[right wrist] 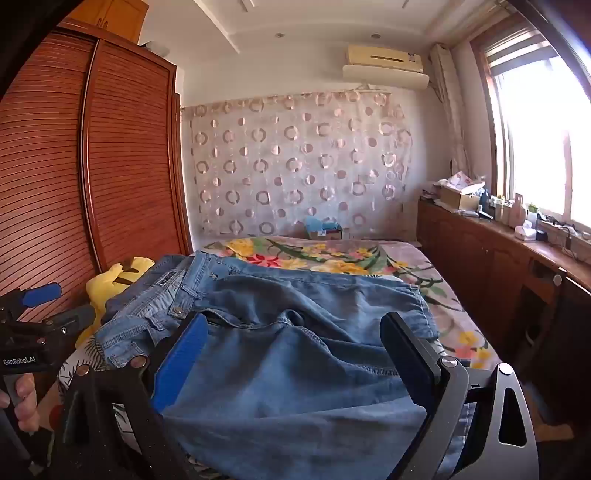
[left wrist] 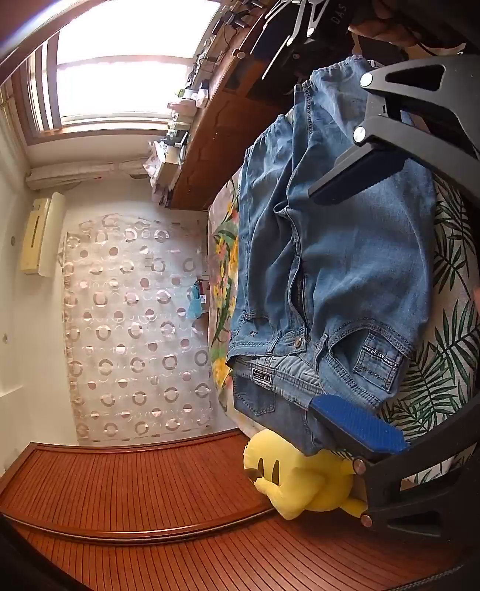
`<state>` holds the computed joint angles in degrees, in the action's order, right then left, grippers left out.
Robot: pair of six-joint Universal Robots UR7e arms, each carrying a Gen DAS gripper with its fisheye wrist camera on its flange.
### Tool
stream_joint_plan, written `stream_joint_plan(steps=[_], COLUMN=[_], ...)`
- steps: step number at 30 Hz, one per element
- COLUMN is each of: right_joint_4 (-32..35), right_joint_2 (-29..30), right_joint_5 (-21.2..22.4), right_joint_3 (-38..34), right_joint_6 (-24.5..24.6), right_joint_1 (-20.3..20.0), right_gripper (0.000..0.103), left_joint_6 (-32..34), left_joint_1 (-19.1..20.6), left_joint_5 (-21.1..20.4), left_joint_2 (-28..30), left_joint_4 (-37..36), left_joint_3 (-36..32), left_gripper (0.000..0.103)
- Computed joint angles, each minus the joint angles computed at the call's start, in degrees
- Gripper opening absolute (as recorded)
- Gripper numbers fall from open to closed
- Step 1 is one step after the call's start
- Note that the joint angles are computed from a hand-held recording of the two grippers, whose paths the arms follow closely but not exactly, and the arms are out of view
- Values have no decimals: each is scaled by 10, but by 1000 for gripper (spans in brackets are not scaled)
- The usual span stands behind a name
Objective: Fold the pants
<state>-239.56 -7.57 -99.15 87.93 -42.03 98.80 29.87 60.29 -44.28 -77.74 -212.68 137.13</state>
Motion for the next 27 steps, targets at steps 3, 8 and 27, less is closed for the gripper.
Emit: stream_joint_plan(steps=[3, 8, 27], right_joint_4=[1, 2, 0], right_joint_2=[0, 0, -1], right_joint_5=[-2, -5, -3], right_joint_3=[0, -1, 2], right_joint_6=[-1, -2, 0], right_joint_1=[1, 1, 1], right_gripper=[95, 95, 95], left_joint_6=[2, -1, -2], left_joint_1=[1, 0, -2], left_joint_5=[-4, -3, -2], left_joint_2=[1, 1, -1], left_joint_4=[-4, -1, 2], left_joint_3=[0, 0, -1], left_gripper=[103, 103, 103])
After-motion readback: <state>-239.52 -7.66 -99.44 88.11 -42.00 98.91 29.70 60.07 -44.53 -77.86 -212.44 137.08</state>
